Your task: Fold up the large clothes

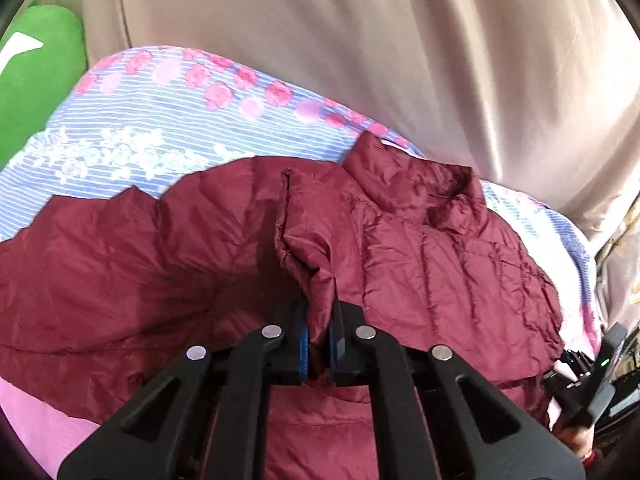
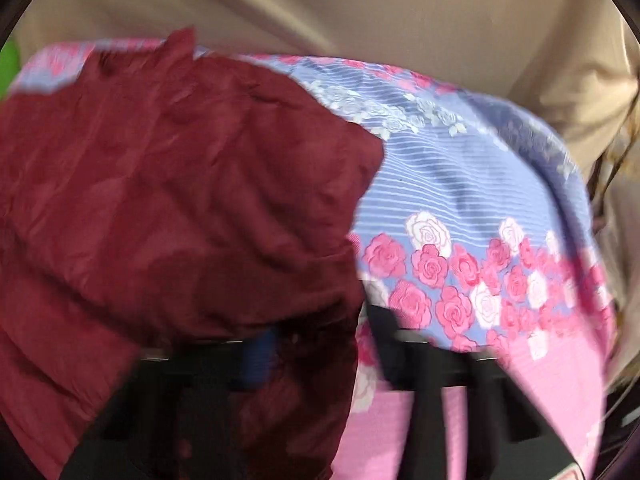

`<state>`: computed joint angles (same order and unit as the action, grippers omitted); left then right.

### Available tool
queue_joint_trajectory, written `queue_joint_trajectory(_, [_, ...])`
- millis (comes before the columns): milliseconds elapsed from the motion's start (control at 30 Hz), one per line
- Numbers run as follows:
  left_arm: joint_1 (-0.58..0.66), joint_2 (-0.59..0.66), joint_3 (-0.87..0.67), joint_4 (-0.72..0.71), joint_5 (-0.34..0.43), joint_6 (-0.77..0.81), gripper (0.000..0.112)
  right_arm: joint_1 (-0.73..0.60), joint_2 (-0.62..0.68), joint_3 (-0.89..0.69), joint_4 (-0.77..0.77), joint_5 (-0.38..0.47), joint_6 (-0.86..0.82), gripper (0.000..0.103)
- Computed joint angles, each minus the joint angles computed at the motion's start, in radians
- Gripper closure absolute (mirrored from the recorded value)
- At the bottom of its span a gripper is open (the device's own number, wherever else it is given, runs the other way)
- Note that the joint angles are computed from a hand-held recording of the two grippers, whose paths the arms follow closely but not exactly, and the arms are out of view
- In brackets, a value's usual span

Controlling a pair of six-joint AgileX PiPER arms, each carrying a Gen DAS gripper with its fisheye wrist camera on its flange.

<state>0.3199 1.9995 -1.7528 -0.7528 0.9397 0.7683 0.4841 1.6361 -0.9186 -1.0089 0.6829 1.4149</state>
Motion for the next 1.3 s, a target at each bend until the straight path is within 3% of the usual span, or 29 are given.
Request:
queue_joint_trajectory(67, [-0.004, 0.002, 0.021, 0.05, -0.04, -0.004, 0.108, -0.089, -0.112, 0.095, -0.017, -0.177, 0.072, 0.097])
queue_joint_trajectory(133, [-0.027, 0.019, 0.054, 0.103, -0.095, -0.008, 0.108, -0.169, -0.193, 0.184, -0.054, -0.321, 0.143, 0.098])
queue_joint_trajectory(233, [-0.042, 0.056, 0.098, 0.128, -0.129, 0.002, 0.108, -0.262, -0.102, 0.196, 0.082, -0.434, 0.019, 0.098])
queue_joint_trajectory(300, [-0.043, 0.037, 0.185, 0.063, -0.211, 0.082, 0.108, -0.287, -0.104, 0.224, 0.058, -0.487, 0.05, 0.099])
queue_joint_trajectory(400, [-0.036, 0.025, 0.219, 0.023, -0.234, 0.117, 0.108, -0.286, -0.178, 0.261, 0.134, -0.479, 0.011, 0.092])
queue_joint_trajectory(500, [-0.018, 0.024, 0.245, -0.05, -0.241, 0.189, 0.106, -0.247, -0.314, 0.311, 0.121, -0.406, 0.047, 0.078])
queue_joint_trajectory(600, [-0.011, 0.017, 0.268, -0.099, -0.255, 0.234, 0.105, -0.186, -0.409, 0.31, 0.1, -0.329, 0.102, 0.075])
queue_joint_trajectory(700, [0.001, 0.003, 0.294, -0.124, -0.254, 0.256, 0.105, -0.192, -0.358, 0.237, 0.213, -0.401, -0.045, 0.076])
queue_joint_trajectory(833, [0.005, 0.01, 0.282, -0.133, -0.231, 0.25, 0.105, -0.167, -0.146, 0.1, 0.254, -0.364, -0.133, 0.081])
queue_joint_trajectory(900, [0.019, 0.011, 0.283, -0.148, -0.213, 0.266, 0.105, -0.187, -0.079, 0.083, 0.192, -0.339, -0.095, 0.088])
queue_joint_trajectory(1000, [0.019, 0.02, 0.272, -0.153, -0.204, 0.268, 0.104, -0.277, -0.052, 0.109, 0.138, -0.298, -0.043, 0.078])
queue_joint_trajectory(1067, [0.018, 0.019, 0.274, -0.151, -0.209, 0.269, 0.104, -0.385, -0.092, 0.145, 0.299, -0.345, -0.184, 0.08])
queue_joint_trajectory(1133, [0.018, 0.017, 0.278, -0.155, -0.211, 0.273, 0.104, -0.482, -0.17, 0.211, 0.499, -0.509, -0.373, 0.079])
queue_joint_trajectory(1167, [0.018, 0.017, 0.277, -0.159, -0.208, 0.274, 0.104, -0.501, -0.19, 0.218, 0.599, -0.549, -0.472, 0.077])
queue_joint_trajectory(1233, [0.028, 0.027, 0.268, -0.177, -0.183, 0.279, 0.104, -0.497, -0.2, 0.154, 0.787, -0.534, -0.672, 0.053])
queue_joint_trajectory(1267, [0.033, 0.03, 0.265, -0.184, -0.173, 0.282, 0.104, -0.491, -0.173, 0.098, 0.872, -0.521, -0.772, 0.034])
queue_joint_trajectory(1300, [0.036, 0.034, 0.26, -0.19, -0.164, 0.282, 0.103, -0.491, -0.144, 0.055, 0.96, -0.503, -0.872, 0.031])
